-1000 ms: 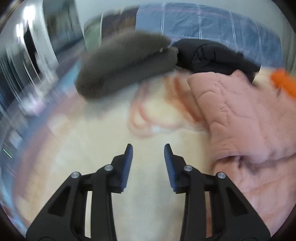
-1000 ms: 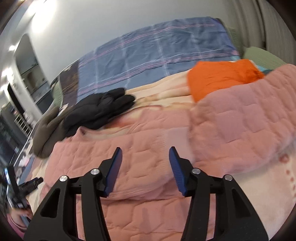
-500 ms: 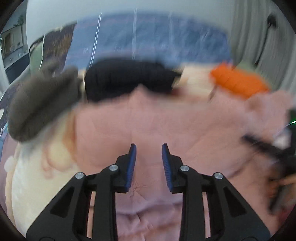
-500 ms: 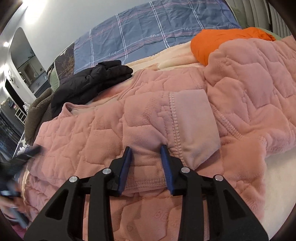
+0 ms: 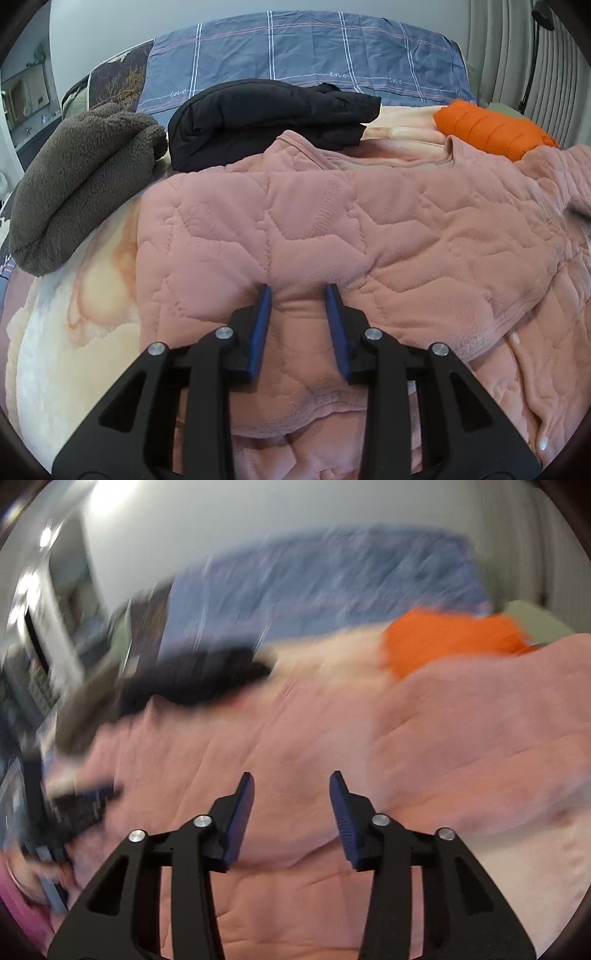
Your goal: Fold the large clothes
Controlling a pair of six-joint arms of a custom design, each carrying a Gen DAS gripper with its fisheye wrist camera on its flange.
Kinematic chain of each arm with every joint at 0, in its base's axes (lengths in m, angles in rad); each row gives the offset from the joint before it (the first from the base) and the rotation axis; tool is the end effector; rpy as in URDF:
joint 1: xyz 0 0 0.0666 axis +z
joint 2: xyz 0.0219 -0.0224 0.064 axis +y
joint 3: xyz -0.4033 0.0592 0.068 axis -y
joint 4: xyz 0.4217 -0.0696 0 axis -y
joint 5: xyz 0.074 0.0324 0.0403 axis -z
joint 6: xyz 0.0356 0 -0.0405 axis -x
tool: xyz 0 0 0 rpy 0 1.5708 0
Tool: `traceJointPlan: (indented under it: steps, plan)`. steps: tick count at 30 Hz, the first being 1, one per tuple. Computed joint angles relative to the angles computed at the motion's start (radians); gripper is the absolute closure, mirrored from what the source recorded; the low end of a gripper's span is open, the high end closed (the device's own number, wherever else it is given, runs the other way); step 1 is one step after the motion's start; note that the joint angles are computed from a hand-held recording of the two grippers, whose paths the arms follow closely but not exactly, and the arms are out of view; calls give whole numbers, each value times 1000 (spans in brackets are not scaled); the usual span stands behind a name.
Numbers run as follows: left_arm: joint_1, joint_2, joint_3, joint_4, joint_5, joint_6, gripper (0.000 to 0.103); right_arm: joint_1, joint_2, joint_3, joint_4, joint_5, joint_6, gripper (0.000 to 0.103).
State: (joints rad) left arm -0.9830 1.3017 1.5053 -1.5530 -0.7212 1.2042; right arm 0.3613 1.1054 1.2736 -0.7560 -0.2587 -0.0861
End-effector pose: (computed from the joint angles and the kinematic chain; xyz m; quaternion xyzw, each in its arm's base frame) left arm 0.2494 -0.3327 0.5244 -0.1414 0.9200 0.0692 0.3590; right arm 0.3781 0.1522 0.5318 -0.1802 0.8576 0.2147 0.4311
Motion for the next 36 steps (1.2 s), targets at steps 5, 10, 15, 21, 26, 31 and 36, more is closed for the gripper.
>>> traceJointPlan:
  steps: [5,10,15,21,26,31,36]
  plan:
    - [-2,-1,-2,2,-8,-2,71,-361,55,85,22,-129,-232,59]
    - [-3,-11,-14,22,-10,-5,70,-559,116,65,59,-268,-416,55]
    - [-3,-16,-20,30,-9,-6,70,-587,175,96,77,-314,-489,38]
    - [-4,-31,-34,54,-8,-7,70,-584,204,113,140,-310,-672,86]
    - [-1,-39,-43,75,-3,-15,70,-477,122,139,211,-267,-605,89]
    - [-1,-49,-52,96,-2,-17,70,-205,53,154,196,-313,-376,88]
    - [0,-93,-92,171,7,-23,69,147,71,134,-17,-221,-33,66]
